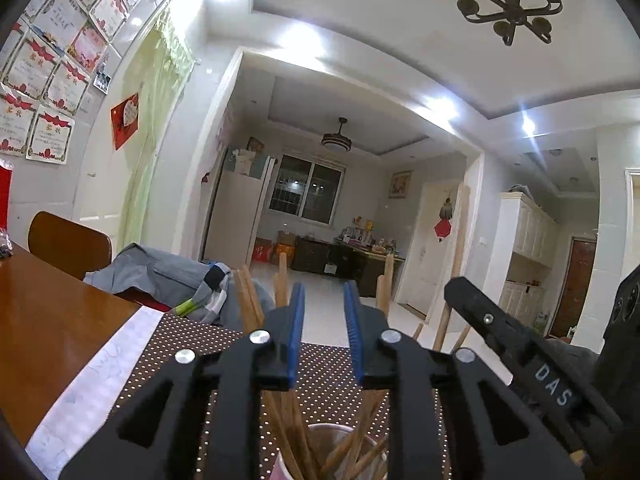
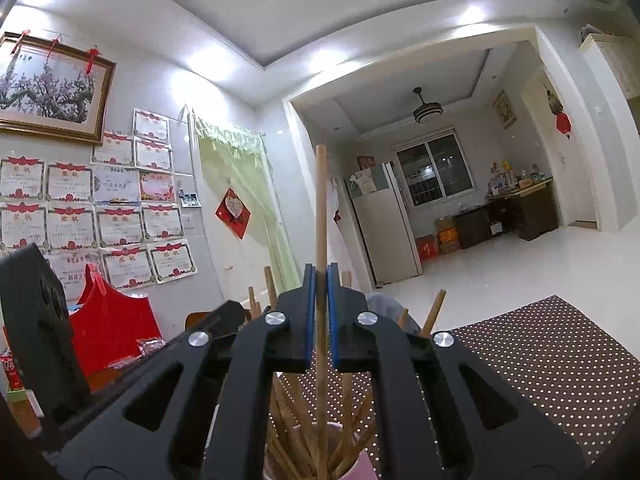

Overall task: Organize utensils
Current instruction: 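Lower both chopsticks into the pink cup and open both grippers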

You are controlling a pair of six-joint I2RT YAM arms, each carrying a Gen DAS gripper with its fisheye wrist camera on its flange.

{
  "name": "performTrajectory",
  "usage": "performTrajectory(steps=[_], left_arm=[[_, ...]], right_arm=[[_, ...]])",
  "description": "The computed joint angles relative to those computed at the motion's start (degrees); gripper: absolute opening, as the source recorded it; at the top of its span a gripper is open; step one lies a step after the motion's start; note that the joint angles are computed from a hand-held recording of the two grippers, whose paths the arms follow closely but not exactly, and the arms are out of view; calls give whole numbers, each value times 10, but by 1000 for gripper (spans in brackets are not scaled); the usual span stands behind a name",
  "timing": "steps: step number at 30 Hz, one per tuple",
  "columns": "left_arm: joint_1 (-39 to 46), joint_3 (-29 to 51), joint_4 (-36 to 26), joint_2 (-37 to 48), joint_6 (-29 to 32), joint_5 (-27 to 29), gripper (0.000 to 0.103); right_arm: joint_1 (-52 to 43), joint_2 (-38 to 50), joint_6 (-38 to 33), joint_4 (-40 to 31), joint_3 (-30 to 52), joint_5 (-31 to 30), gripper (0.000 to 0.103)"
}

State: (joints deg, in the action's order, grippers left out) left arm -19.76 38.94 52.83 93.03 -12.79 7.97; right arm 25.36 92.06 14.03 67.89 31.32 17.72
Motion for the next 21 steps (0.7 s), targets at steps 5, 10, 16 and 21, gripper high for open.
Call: performTrajectory(steps=[5, 10, 16, 21], left_arm=[[-6, -12, -52, -54, 25, -31, 20], [-17, -16, -129, -111, 55, -76, 28], [-16, -30, -202, -167, 56, -99, 35], [-1, -35, -229, -183, 44, -95, 37]], right_arm=[[16, -26, -3, -25, -18, 18, 6], [26, -45, 4, -46, -34, 35, 6], [40, -62, 4, -56, -53, 49, 7], [51, -63, -1, -80, -50, 52, 7]])
